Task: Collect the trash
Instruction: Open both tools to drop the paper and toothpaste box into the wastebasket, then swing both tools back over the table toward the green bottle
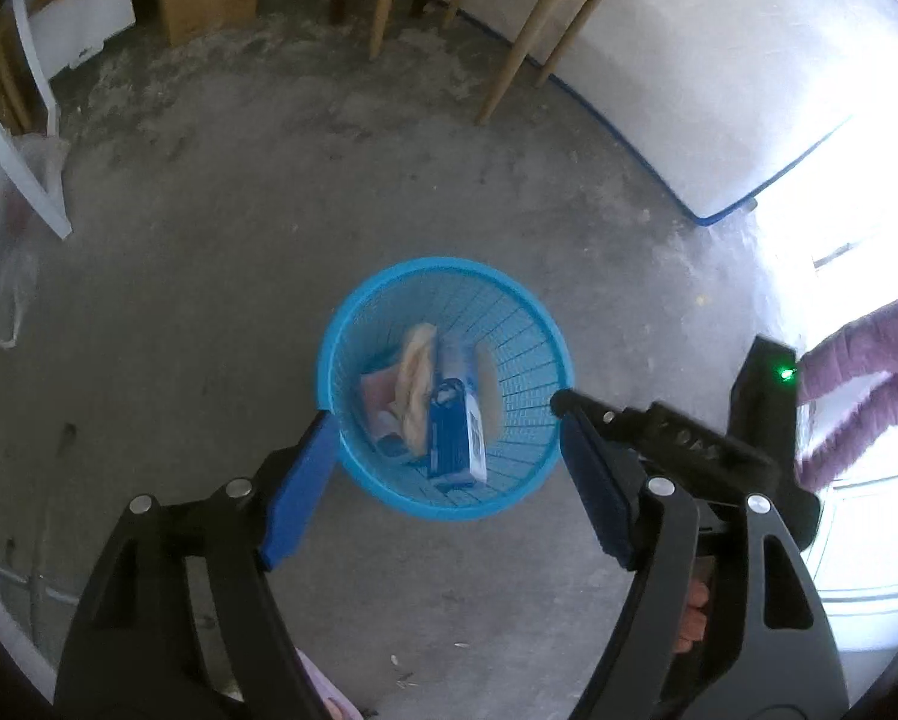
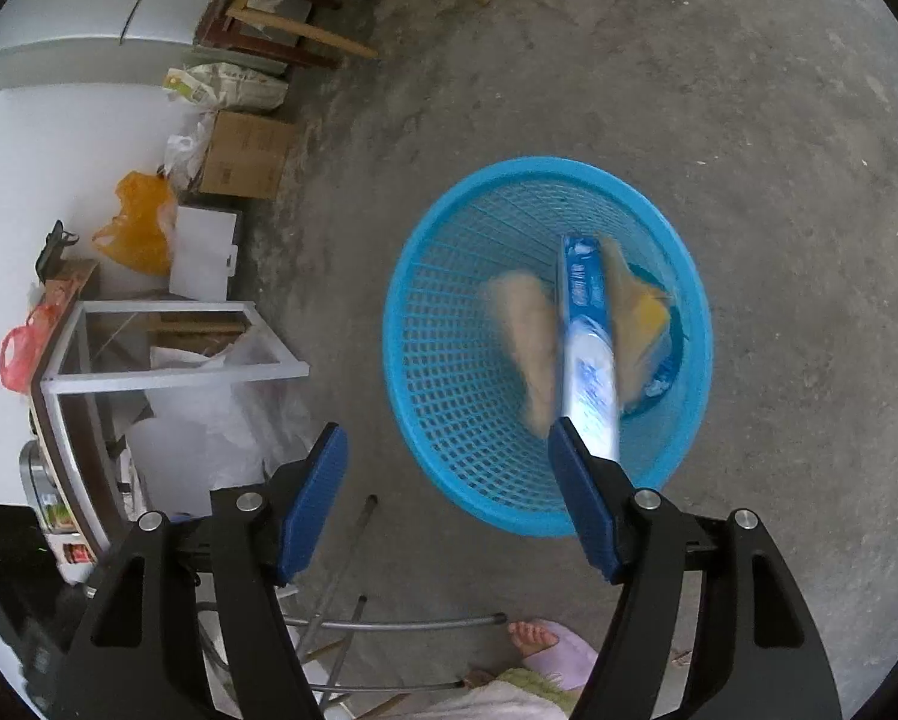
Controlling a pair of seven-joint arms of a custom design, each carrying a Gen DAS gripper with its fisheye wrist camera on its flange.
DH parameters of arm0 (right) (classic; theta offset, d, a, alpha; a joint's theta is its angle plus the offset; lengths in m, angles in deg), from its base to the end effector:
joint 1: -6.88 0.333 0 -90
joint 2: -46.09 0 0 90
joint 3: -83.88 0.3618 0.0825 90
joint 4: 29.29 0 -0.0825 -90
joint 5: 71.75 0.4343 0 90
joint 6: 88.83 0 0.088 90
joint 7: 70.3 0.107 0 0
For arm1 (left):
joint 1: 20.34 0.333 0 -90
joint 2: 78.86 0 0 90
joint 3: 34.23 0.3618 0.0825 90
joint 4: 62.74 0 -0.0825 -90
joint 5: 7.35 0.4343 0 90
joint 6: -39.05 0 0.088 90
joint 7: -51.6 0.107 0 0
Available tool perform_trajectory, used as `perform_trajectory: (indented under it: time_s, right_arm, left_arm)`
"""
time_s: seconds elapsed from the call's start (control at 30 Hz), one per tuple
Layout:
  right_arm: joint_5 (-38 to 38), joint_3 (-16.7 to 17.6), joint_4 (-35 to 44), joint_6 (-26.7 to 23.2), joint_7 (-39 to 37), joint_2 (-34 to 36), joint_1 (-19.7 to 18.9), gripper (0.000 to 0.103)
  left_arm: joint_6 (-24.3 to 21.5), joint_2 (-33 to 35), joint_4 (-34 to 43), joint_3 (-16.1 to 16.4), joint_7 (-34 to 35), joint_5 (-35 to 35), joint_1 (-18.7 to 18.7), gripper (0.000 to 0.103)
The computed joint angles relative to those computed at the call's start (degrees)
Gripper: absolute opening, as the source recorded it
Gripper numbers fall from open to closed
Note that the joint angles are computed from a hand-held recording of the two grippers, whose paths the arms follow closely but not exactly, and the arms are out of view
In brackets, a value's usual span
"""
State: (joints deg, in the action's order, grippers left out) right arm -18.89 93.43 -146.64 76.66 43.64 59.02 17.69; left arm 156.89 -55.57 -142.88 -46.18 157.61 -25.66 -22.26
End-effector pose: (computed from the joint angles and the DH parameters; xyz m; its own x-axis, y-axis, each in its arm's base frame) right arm 0.6407 0.1827 0.3952 -0.5837 -0.4413 -0.6816 -0.6188 0.7852 0.0216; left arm 0.7518 -0.1724 0.5398 -0.4005 -0.8633 0.3071 -0.8983 0.3037 -0.3177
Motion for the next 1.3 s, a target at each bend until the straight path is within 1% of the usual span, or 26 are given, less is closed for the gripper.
perform_trajectory:
  time_s: [0.07, 0.17, 0.27, 0.37, 0.43, 0.53, 0.63, 0.73, 0.83, 0.97, 1.03, 1.1, 1.17, 1.2, 1.27, 1.3]
  right_arm:
    - [2.6, 1.0, -1.5, 1.1, -2.2, -1.0, -0.2, 0.068]
    - [8.2, 2.0, -3.7, 2.5, -7.1, -3.4, -0.1, 0.068]
    - [14.2, 1.8, -6.4, 3.3, -13.0, -6.8, 1.2, 0.068]
    - [16.4, 0.7, -9.5, 3.6, -15.1, -10.8, 3.8, 0.068]
    - [15.3, -0.1, -11.5, 3.4, -14.2, -13.7, 5.8, 0.068]
    - [14.6, -1.2, -13.5, 3.3, -14.2, -17.4, 8.7, 0.068]
    - [12.9, -1.9, -15.1, 4.7, -13.3, -20.6, 11.8, 0.075]
    - [11.4, -2.6, -15.7, 5.7, -13.4, -22.9, 14.7, 0.079]
    - [5.1, -3.0, -14.8, 3.6, -10.4, -23.6, 16.2, 0.080]
    - [-0.8, -3.5, -9.9, 0.2, -10.4, -22.3, 18.3, 0.080]
    - [-3.2, -3.2, -5.5, -2.0, -11.9, -20.2, 19.2, 0.080]
    - [-5.0, -2.4, -1.1, -3.6, -13.1, -17.9, 19.6, 0.080]
    - [-4.7, -1.3, 5.3, -6.6, -17.0, -14.0, 20.3, 0.081]
    - [-4.9, -0.3, 9.7, -9.2, -18.8, -11.1, 20.4, 0.081]
    - [-6.0, 1.6, 16.3, -13.2, -20.1, -6.6, 20.2, 0.081]
    - [-7.3, 2.7, 21.2, -16.0, -20.1, -3.1, 20.5, 0.082]
  left_arm:
    - [1.2, -1.8, -1.8, -0.2, 1.6, -0.7, 0.5, 0.072]
    - [1.6, -4.8, -3.6, -0.4, 4.6, -3.8, 2.0, 0.072]
    - [1.9, -9.3, -6.9, 0.1, 7.8, -7.0, 3.4, 0.073]
    - [2.2, -14.3, -10.6, 1.4, 11.0, -10.8, 4.5, 0.079]
    - [2.3, -19.4, -14.9, 2.9, 14.8, -15.2, 5.7, 0.082]
    - [3.3, -26.5, -21.5, 6.0, 17.4, -18.7, 6.1, 0.083]
    - [4.3, -33.4, -28.5, 9.4, 19.7, -21.8, 6.1, 0.083]
    - [6.6, -40.3, -35.6, 12.4, 21.2, -21.2, 6.0, 0.083]
    - [7.4, -45.7, -40.8, 15.0, 20.7, -19.1, 6.3, 0.083]
    - [8.7, -52.8, -46.8, 18.8, 18.9, -18.2, 7.3, 0.083]
    - [10.4, -56.7, -50.2, 20.7, 18.8, -17.8, 8.1, 0.083]
    - [11.9, -59.8, -53.0, 21.6, 18.9, -15.5, 9.2, 0.083]
    - [12.1, -62.5, -55.0, 22.6, 18.8, -13.0, 10.1, 0.083]
    - [12.5, -64.5, -56.6, 23.1, 18.7, -11.8, 10.8, 0.083]
    - [13.9, -67.6, -58.7, 24.3, 18.1, -10.8, 11.6, 0.083]
    - [15.6, -70.0, -60.1, 25.3, 18.1, -10.7, 12.1, 0.083]
